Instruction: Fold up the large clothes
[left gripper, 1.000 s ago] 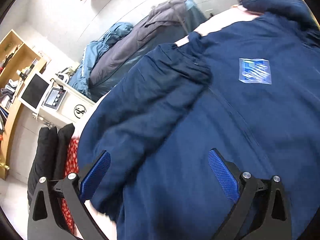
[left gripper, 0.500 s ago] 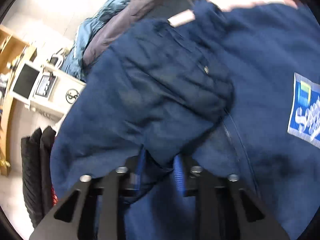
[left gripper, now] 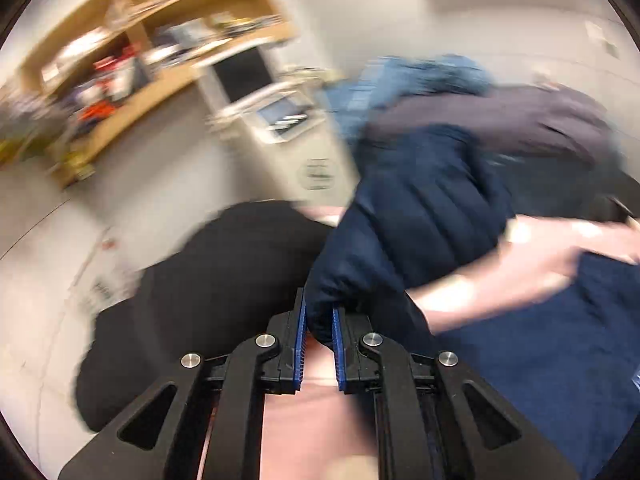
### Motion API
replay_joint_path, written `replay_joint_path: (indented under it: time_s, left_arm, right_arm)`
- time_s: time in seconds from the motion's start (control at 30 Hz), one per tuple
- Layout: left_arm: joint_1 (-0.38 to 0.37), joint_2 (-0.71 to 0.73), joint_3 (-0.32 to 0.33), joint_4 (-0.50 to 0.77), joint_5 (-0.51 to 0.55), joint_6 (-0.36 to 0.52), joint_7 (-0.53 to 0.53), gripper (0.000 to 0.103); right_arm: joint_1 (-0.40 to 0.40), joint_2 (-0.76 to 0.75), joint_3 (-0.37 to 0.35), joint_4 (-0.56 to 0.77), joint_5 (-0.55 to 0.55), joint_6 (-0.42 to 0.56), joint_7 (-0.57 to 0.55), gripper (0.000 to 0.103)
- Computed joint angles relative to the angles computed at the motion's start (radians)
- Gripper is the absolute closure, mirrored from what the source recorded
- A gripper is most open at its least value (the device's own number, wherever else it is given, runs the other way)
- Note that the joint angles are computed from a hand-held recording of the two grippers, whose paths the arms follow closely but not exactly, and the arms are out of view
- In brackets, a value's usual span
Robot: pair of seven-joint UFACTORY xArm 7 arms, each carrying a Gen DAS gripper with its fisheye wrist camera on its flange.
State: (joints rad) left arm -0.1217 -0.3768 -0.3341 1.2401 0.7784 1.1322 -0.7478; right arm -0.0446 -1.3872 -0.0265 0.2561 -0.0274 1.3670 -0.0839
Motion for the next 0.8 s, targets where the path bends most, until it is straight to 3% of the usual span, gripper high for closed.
replay_joint_path:
  time_s: [0.1,0.2,0.27,0.3,0.33,0.4,0.57,0.63,0.73,0.8]
  left_arm:
    - [0.066,-0.075,0.092,-0.054,-0.022,0.029,0.017,0.091]
    - [0.130,-0.104,0.114,-0.106,-0.028,0.078,0.018,0.074]
    - [0.168,-0.149,0.100,-0.171,0.004,0.113,-0.014,0.040]
    - [0.180,-0.174,0.089,-0.199,0.016,0.123,-0.040,0.011]
    - [0.191,-0.207,0.082,-0.235,0.031,0.115,-0.081,0.006]
    - [0.202,-0.247,0.074,-0.270,0.021,0.106,-0.135,0.006]
    - [0.177,-0.345,0.072,-0.335,-0.079,0.077,-0.156,0.006]
    - [0.164,-0.388,0.035,-0.362,-0.095,0.064,-0.154,0.006]
    - [0.074,-0.423,0.032,-0.412,-0.194,-0.020,-0.087,0.006]
    - [-0.004,-0.407,-0.005,-0.426,-0.291,-0.019,-0.018,0.006]
  right_arm:
    - [-0.001,0.003,0.003,0.001,0.001,-0.003,0.004,0.004]
    - [-0.001,0.005,0.008,0.000,-0.001,-0.005,0.008,0.004]
    - [0.000,0.007,0.009,0.001,-0.002,-0.004,0.010,0.004]
    - [0.000,0.007,0.007,0.001,-0.002,-0.003,0.009,0.004]
    - [0.000,0.006,0.006,0.001,-0.002,-0.002,0.009,0.004]
    - [0.001,0.006,0.007,0.001,-0.003,-0.003,0.010,0.004]
    - [0.002,0.015,0.012,0.004,-0.006,-0.002,0.014,0.004]
    - [0.001,0.018,0.010,0.006,-0.007,-0.003,0.016,0.004]
    - [0.000,0.009,0.011,0.000,-0.009,-0.010,0.018,0.004]
    - [0.001,0.004,0.013,-0.002,-0.007,-0.011,0.021,0.004]
